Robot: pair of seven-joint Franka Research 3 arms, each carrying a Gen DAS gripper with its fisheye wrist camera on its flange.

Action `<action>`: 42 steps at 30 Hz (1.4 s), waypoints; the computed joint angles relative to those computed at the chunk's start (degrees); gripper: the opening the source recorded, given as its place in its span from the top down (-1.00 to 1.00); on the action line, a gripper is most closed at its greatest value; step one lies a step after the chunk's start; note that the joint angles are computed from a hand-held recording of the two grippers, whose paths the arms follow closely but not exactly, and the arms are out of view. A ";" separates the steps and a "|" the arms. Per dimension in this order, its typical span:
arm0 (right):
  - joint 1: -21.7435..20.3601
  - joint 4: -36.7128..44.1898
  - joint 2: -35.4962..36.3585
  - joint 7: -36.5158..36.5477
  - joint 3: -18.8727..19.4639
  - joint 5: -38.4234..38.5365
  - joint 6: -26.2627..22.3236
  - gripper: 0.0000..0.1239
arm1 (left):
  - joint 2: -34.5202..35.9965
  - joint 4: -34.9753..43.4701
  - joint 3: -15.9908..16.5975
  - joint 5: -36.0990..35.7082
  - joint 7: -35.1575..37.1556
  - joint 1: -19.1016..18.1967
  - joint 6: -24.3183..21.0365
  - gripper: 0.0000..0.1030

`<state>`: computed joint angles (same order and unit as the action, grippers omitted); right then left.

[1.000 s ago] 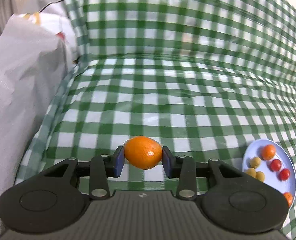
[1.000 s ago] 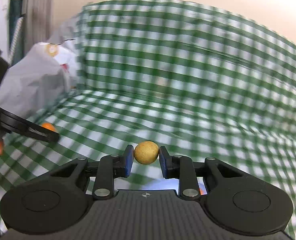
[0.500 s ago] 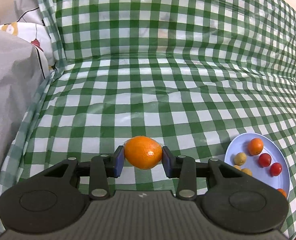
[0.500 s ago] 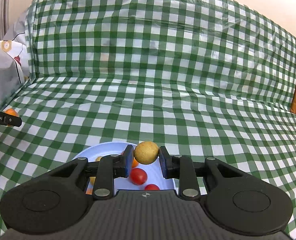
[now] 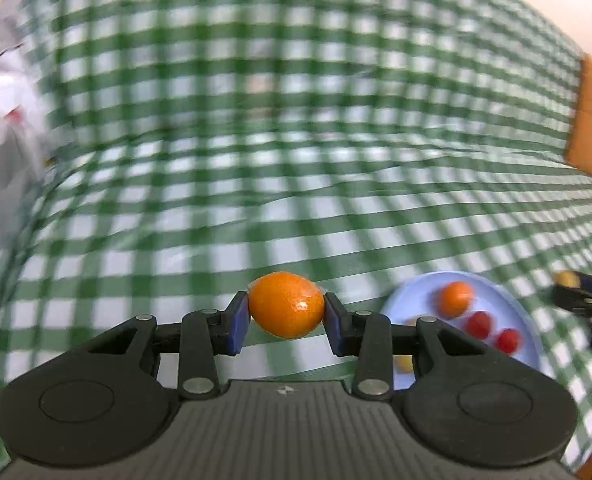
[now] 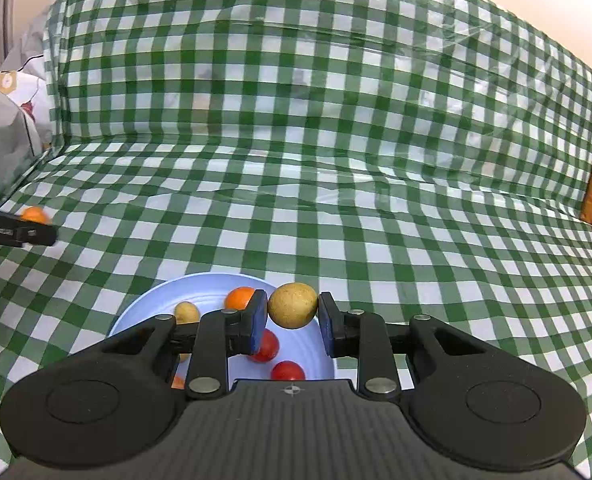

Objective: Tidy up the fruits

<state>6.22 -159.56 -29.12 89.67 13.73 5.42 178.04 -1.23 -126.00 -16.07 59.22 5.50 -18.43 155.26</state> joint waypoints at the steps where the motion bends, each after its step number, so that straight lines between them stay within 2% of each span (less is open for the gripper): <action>1: -0.16 0.07 0.07 -0.19 0.18 -0.29 -0.12 0.53 | 0.72 0.80 -0.34 3.19 -0.98 -0.25 1.25 0.16; 4: -0.35 0.07 0.34 -0.76 0.05 -0.74 0.53 0.54 | 3.08 3.32 -0.81 11.81 -2.24 -1.75 4.70 0.16; 7: 1.33 0.36 0.90 -1.84 -2.17 0.23 0.30 0.54 | 5.43 5.39 -0.95 16.38 -1.67 -3.89 7.44 0.16; 13: 1.78 0.61 1.10 -2.39 -3.13 1.41 -1.14 0.54 | 8.95 8.03 0.17 16.51 0.71 -7.14 8.83 0.15; 16: 3.65 0.81 1.21 -3.18 -5.25 2.71 -2.36 0.53 | 8.78 7.61 1.07 17.53 -0.26 -7.53 10.51 0.14; 19: 4.94 1.18 1.35 -3.52 -6.63 4.23 -3.81 0.53 | 8.71 7.62 1.76 18.63 -2.03 -7.46 12.37 -0.05; 21: 5.32 1.24 1.23 -3.34 -7.09 5.19 -3.42 0.30 | 8.44 7.71 1.91 19.32 -3.22 -7.43 12.54 -0.07; 24: 7.11 1.30 0.99 -3.32 -8.85 7.66 -2.62 0.11 | 7.03 6.63 2.09 20.60 -6.25 -6.81 13.60 -0.07; 26: 7.03 1.25 0.68 -2.75 -8.45 8.53 -2.05 -0.02 | 5.32 5.13 1.86 20.64 -7.44 -6.20 14.24 -0.15; 31: 5.46 -0.61 -2.22 -0.49 -6.26 9.32 0.67 -0.39 | -0.53 0.47 -0.36 20.51 -9.97 -5.31 10.78 -0.49; 33: 3.83 -2.07 -4.51 1.18 -4.68 9.50 1.97 -0.55 | -3.39 -2.28 -1.24 17.31 -9.98 -4.80 10.78 -0.53; 35: 1.92 -3.95 -7.46 2.79 -2.78 9.43 3.70 -0.59 | -6.14 -4.91 -2.05 13.39 -9.31 -4.26 12.28 -0.53; 37: 0.68 -6.02 -10.80 4.35 -1.38 9.66 4.89 -0.65 | -9.12 -7.13 -3.84 12.08 -10.27 -3.66 11.69 -0.57; 42: 1.22 -10.06 -19.77 6.36 -1.46 9.13 -0.38 -0.65 | -14.47 -10.08 -9.18 9.41 -10.35 -3.68 3.41 -0.62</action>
<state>7.44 -169.62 -48.90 96.03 12.28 14.54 177.66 -15.70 -136.08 -25.25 68.64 -4.85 -22.11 158.67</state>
